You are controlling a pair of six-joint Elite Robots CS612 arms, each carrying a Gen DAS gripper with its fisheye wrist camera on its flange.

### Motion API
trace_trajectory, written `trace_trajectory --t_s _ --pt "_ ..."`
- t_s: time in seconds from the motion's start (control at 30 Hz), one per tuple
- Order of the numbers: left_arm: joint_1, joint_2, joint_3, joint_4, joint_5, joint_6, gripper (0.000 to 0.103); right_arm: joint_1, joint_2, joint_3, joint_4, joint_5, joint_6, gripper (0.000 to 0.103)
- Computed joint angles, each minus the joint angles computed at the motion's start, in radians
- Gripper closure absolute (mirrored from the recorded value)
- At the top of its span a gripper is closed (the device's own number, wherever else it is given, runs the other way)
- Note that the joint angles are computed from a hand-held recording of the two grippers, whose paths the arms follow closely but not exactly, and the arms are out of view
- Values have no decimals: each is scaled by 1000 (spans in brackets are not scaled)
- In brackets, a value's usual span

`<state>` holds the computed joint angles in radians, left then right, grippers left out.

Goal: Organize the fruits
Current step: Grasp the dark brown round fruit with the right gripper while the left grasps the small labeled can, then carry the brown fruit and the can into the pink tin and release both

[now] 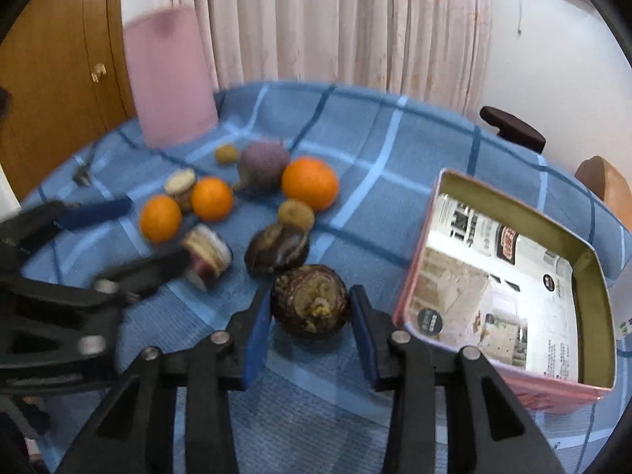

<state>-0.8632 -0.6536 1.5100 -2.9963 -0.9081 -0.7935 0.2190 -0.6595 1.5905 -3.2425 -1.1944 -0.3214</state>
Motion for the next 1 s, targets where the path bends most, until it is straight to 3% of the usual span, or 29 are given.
trace_trajectory --t_s 0.13,0.2,0.27,0.37,0.47,0.67,0.83,1.0 --pt "6 10 -17 8 -32 -5 25 -20 -4 24 -94 67 39 61" --pt "9 21 -38 32 -41 9 38 -30 -4 28 -120 113 74 61" --pt "15 31 -64 76 -61 12 60 -31 -1 27 -142 114 86 61" --pt "32 39 -86 113 -127 -26 67 -27 -1 32 -180 93 91 61" --pt "32 39 -85 113 -120 -49 67 -27 0 36 -214 72 109 61" --pt "4 40 -101 93 59 -64 67 -40 7 35 -336 -11 198 61" --pt "-12 75 -183 24 129 75 67 -57 11 23 -350 -120 247 61" --pt "-17 138 -308 -7 65 200 67 -80 12 6 -274 -214 299 61"
